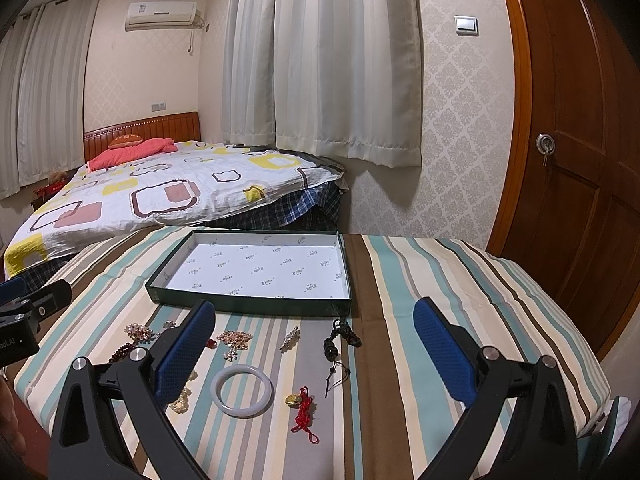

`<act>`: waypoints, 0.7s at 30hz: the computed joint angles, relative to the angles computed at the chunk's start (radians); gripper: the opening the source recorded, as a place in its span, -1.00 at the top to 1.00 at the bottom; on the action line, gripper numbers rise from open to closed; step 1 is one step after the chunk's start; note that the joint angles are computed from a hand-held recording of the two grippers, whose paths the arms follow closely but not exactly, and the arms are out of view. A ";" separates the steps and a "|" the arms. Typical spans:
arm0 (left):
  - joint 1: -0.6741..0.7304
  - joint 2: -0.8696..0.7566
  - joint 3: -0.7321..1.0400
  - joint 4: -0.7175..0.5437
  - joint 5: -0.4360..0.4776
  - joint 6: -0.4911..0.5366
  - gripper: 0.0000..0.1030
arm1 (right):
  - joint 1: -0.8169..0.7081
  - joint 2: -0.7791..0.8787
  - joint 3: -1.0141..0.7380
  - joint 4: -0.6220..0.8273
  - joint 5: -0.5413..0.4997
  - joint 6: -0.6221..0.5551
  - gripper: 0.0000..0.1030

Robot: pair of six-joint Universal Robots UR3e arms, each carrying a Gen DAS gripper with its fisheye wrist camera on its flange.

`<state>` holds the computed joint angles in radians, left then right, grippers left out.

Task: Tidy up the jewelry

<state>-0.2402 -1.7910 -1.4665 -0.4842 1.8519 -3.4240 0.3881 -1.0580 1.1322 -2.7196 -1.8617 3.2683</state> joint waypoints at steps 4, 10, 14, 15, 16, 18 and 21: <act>0.000 -0.001 0.001 0.000 0.000 0.000 -0.93 | -0.001 -0.002 0.000 0.003 0.001 0.000 -0.89; -0.003 -0.002 0.009 -0.008 0.002 -0.001 -0.93 | -0.001 -0.002 0.001 0.002 0.001 0.001 -0.89; -0.002 -0.005 0.019 -0.016 -0.007 -0.001 -0.93 | 0.002 0.004 0.013 -0.015 0.000 0.002 -0.89; -0.003 -0.009 0.021 -0.015 -0.008 0.001 -0.93 | 0.002 0.006 0.017 -0.022 0.000 0.002 -0.89; -0.005 -0.012 0.022 -0.012 -0.006 0.002 -0.93 | 0.002 0.007 0.021 -0.027 0.001 0.003 -0.89; -0.006 -0.018 0.018 -0.001 -0.001 0.011 -0.93 | 0.001 0.004 0.021 -0.024 0.003 0.005 -0.89; -0.003 -0.014 -0.025 0.035 0.004 0.019 -0.93 | -0.003 0.007 0.026 -0.027 0.013 0.009 -0.89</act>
